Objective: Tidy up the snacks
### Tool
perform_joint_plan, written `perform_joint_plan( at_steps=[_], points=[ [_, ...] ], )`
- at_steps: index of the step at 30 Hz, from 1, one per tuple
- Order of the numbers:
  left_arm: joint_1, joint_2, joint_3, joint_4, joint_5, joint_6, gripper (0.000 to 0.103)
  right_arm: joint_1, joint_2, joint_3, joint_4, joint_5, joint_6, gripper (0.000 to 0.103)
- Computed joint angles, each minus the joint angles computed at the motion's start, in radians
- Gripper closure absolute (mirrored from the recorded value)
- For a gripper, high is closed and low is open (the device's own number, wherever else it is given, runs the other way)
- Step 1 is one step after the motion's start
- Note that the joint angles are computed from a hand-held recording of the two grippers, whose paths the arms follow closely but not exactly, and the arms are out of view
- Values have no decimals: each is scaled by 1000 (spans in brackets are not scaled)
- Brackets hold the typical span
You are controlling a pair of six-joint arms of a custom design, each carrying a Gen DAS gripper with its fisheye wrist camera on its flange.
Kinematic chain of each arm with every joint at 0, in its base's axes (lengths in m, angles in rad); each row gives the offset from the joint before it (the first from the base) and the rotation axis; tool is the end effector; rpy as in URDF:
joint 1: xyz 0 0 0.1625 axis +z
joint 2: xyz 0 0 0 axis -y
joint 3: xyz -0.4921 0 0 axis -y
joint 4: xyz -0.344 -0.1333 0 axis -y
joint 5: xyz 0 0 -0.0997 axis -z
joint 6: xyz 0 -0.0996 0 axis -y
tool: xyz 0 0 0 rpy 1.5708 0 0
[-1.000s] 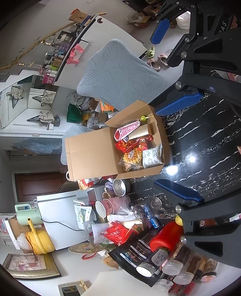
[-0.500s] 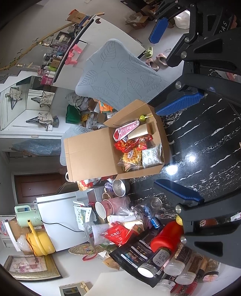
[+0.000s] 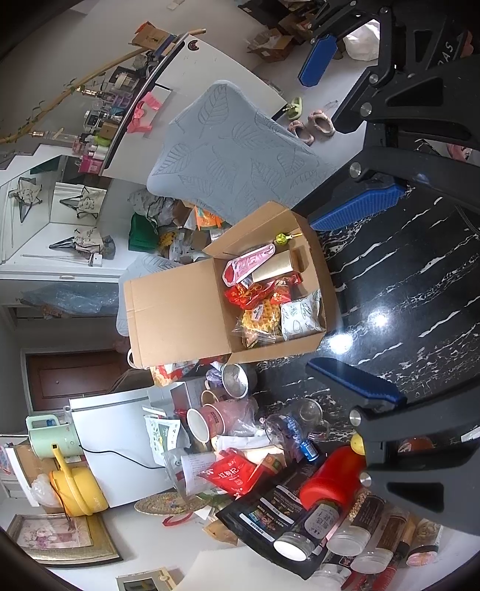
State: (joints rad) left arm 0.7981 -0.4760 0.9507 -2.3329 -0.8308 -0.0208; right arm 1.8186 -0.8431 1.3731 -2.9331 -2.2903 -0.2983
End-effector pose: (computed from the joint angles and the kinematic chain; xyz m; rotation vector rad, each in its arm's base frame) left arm -0.4567 -0.7556 0.1885 0.7798 2.3540 -0.7015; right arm 0.2487 -0.7072 0.3793 0.2452 -2.2550 0.9674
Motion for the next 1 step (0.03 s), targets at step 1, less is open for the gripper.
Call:
perform_joint_plan(
  at_steps=[1],
  points=[
    [1,0,1,2,-4,1,32,0,-1,1,3,-2,3,26]
  ],
)
